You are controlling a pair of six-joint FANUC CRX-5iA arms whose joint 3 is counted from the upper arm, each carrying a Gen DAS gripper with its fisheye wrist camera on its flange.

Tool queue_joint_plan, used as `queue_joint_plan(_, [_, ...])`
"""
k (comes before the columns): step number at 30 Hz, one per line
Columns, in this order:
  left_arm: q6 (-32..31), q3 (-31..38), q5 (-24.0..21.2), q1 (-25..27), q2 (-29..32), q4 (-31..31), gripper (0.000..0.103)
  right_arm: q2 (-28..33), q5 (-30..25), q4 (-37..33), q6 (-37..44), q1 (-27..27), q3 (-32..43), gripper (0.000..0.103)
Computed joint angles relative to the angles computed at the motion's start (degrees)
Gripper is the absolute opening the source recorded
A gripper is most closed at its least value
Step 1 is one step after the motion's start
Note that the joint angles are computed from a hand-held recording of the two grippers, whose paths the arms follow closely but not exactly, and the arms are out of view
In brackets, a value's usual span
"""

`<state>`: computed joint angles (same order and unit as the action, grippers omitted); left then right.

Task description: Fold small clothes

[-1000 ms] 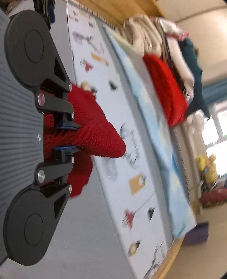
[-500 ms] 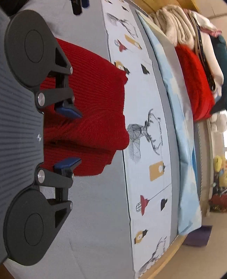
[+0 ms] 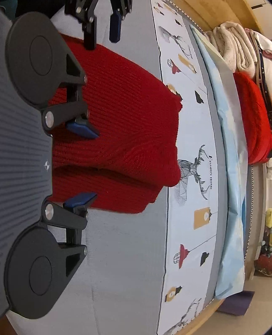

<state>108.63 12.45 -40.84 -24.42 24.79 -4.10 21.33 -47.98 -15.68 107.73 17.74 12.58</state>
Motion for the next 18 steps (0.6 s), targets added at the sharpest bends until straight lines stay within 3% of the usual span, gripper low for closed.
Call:
queue_joint_plan(2, [-0.3, -1.1, 0.6, 1.0, -0.3, 2.5, 0.076, 0.6, -1.6, 0.5, 0.0, 0.0, 0.5, 0.061])
queue_joint_plan(5, [0.5, -1.6, 1.5, 0.7, -1.2, 1.0, 0.075, 0.2, -1.4, -1.7, 1.6, -0.7, 0.8, 0.061])
queue_joint_plan(10, [-6.4, -4.7, 5.5, 1.1, -2.6, 6.4, 0.074, 0.2, -2.2, -4.2, 2.7, -1.9, 1.5, 0.060])
queue_joint_plan(14, [-8.9, 0.4, -3.3, -0.1, 1.0, 4.2, 0.081, 0.9, -3.5, -1.1, 2.2, -1.0, 1.4, 0.061])
queue_joint_plan(18, [-9.5, 0.5, -3.6, -0.6, 1.0, 3.2, 0.080, 0.6, -3.5, -0.5, 2.7, -0.6, 0.7, 0.061])
